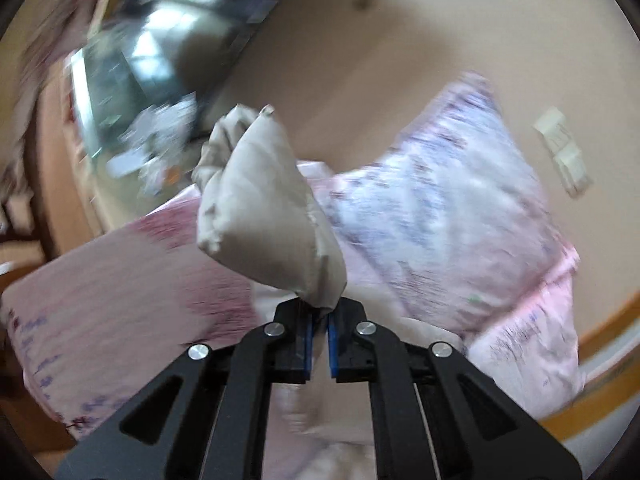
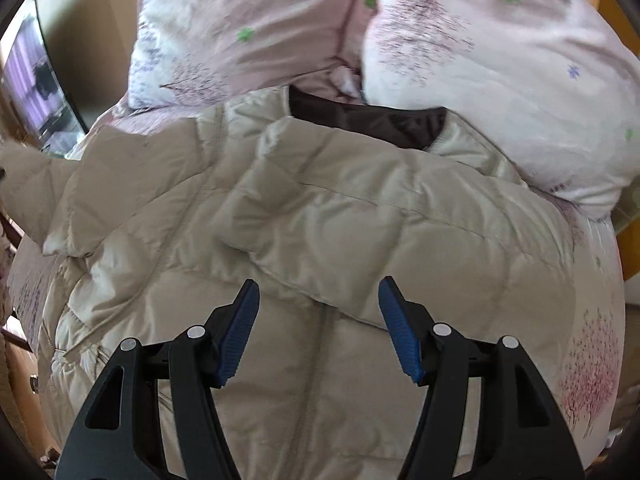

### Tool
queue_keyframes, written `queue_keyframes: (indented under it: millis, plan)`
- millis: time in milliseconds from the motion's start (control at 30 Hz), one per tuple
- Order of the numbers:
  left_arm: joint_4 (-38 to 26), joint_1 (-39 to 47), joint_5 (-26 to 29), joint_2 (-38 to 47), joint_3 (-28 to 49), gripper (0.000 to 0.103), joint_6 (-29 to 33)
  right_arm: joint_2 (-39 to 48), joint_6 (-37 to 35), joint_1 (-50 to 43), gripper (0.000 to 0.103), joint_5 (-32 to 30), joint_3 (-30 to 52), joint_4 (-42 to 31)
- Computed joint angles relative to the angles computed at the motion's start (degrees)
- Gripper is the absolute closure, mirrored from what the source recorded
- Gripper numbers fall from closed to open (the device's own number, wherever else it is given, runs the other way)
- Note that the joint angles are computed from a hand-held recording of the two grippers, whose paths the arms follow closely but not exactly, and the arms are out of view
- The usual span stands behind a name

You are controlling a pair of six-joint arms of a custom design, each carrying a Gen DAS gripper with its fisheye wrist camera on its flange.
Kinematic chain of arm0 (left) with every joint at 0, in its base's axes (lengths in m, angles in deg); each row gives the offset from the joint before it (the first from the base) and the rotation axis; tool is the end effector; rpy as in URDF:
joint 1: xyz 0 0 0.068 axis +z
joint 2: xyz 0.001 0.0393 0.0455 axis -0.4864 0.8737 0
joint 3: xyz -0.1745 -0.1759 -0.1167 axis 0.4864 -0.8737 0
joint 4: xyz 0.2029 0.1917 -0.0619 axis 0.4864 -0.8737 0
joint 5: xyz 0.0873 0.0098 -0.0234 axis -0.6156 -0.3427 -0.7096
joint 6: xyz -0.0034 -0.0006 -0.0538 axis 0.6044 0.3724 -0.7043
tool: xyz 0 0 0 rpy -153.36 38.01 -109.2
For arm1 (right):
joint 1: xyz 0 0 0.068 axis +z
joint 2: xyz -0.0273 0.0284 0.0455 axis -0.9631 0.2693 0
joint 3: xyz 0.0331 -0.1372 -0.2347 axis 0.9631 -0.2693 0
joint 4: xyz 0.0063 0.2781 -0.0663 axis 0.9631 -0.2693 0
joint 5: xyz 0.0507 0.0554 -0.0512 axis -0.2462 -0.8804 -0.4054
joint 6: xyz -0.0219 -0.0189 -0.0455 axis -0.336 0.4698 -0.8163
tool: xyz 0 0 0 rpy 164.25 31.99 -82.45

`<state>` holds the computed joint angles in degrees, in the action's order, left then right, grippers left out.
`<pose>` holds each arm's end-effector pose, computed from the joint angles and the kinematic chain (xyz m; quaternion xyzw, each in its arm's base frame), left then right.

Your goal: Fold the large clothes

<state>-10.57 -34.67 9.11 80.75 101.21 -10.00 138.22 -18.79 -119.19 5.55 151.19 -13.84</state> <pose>0.2298 -0.0270 0.3037 -0.2458 0.8505 -0.2366 0.4003 0.2042 -0.1847 0.2679 -0.0025 0.9638 -0.0010 0.2665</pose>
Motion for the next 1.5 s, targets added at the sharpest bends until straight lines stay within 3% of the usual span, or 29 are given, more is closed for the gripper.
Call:
queue_keyframes:
  millis: [133,267,533,867,1100,1233,1333,1367,1400,1433,1467,1500]
  plan:
    - [1.59,-15.22,-7.46,6.26,8.01,0.097,0.79,2.21,-0.94,-3.51,0.039,-0.77,1.48,0.2]
    - [3.79,-27.28,-11.05,15.71,16.01,0.097,1.93,4.68,-1.69,-7.02,0.039,-1.59,3.5,0.39]
    - [6.7,-41.68,-10.43,34.74,30.57,0.098,5.26,10.51,-2.06,-13.96,0.039,-2.46,8.49,1.46]
    - [4.65,-51.64,-8.9,53.47,44.62,0.098,8.02,16.25,-1.06,-19.72,0.039,-2.28,13.32,3.19]
    - [-6.26,-54.36,-10.15,68.71,58.85,0.094,10.84,20.59,1.11,-22.25,0.039,-1.18,18.06,4.4]
    - [-6.3,-54.01,-8.89,67.19,56.48,0.088,12.5,24.49,2.3,-23.06,0.039,-5.35,24.16,-1.57]
    - [-6.11,-53.03,-5.18,63.17,52.72,0.076,12.72,27.32,2.64,-22.39,0.04,-9.35,28.57,-8.03]
    - [-5.36,-52.71,-4.21,61.36,50.64,0.062,12.77,28.45,2.59,-22.09,0.04,-10.79,30.14,-10.57]
    - [-3.58,-52.03,-2.54,58.5,47.1,0.032,12.85,29.24,2.47,-21.69,0.04,-12.23,31.23,-13.13]
    - [-1.05,-51.85,-1.43,55.76,43.67,0.017,12.46,30.81,2.24,-21.15,0.04,-14.13,33.16,-16.61]
    - [2.64,-51.47,-1.01,52.39,39.2,0.007,12.15,32.06,2.05,-20.67,0.04,-15.69,34.66,-19.55]
    - [3.59,-51.61,-1.8,50.61,37.43,0.007,12.32,33.57,1.8,-20.23,0.04,-17.1,36.36,-22.56]
